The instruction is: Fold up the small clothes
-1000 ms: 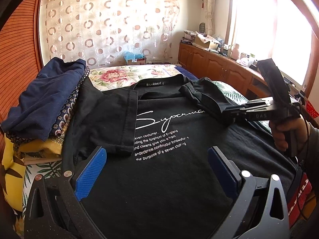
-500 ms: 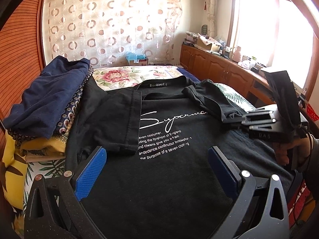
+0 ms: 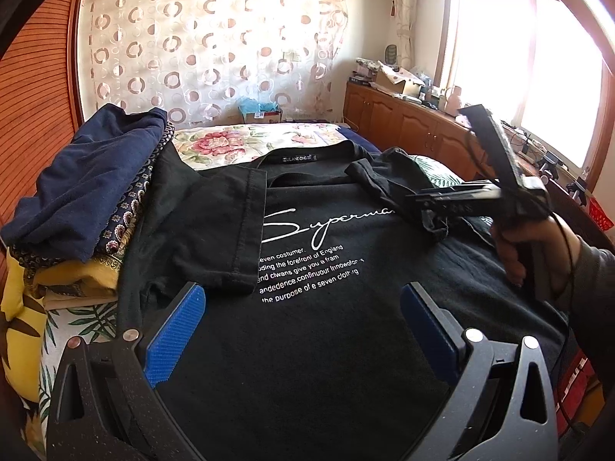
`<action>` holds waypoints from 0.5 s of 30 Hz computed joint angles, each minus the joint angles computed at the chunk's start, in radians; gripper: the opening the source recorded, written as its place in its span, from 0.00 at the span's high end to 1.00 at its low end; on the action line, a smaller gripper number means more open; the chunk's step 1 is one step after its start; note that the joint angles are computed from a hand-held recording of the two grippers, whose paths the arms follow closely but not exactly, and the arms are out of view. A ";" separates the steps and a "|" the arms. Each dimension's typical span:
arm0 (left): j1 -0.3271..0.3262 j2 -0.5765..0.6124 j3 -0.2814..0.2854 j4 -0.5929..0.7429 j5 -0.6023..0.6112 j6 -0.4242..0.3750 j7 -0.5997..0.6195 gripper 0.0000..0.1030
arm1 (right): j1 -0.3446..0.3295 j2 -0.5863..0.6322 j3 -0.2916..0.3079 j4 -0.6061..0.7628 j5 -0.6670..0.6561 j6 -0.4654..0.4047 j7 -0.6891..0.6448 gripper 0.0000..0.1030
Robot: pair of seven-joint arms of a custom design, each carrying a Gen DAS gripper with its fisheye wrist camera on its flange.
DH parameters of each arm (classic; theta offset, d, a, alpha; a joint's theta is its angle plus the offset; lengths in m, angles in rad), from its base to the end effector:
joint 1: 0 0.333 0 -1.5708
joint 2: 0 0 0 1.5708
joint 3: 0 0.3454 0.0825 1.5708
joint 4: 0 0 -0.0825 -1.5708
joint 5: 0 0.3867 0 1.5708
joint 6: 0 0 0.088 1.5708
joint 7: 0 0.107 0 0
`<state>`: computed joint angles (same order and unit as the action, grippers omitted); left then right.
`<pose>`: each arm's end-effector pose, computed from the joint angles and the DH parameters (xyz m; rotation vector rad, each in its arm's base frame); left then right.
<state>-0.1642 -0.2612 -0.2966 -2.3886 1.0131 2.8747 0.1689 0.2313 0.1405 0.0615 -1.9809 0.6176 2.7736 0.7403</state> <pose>0.4121 -0.2676 0.5030 -1.7309 1.6909 -0.9191 0.6142 0.1569 0.4929 -2.1705 1.1270 -0.4377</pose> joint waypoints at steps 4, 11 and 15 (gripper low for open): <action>0.004 -0.007 0.001 -0.009 0.000 0.004 -0.006 0.01 | -0.017 0.053 -0.001 0.071 0.033 -0.069 0.039 0.71; 0.004 -0.006 -0.001 -0.012 -0.004 0.001 -0.009 0.01 | -0.048 0.040 0.053 0.067 0.196 -0.108 -0.216 0.98; 0.006 -0.011 -0.001 -0.014 -0.003 -0.001 -0.013 0.01 | -0.035 -0.003 0.049 0.028 0.277 -0.164 -0.325 0.98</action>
<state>-0.1583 -0.2719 -0.2976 -2.4023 1.0101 2.8733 0.1560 0.1967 0.1380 0.1107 -1.9528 0.8945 2.6094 0.4150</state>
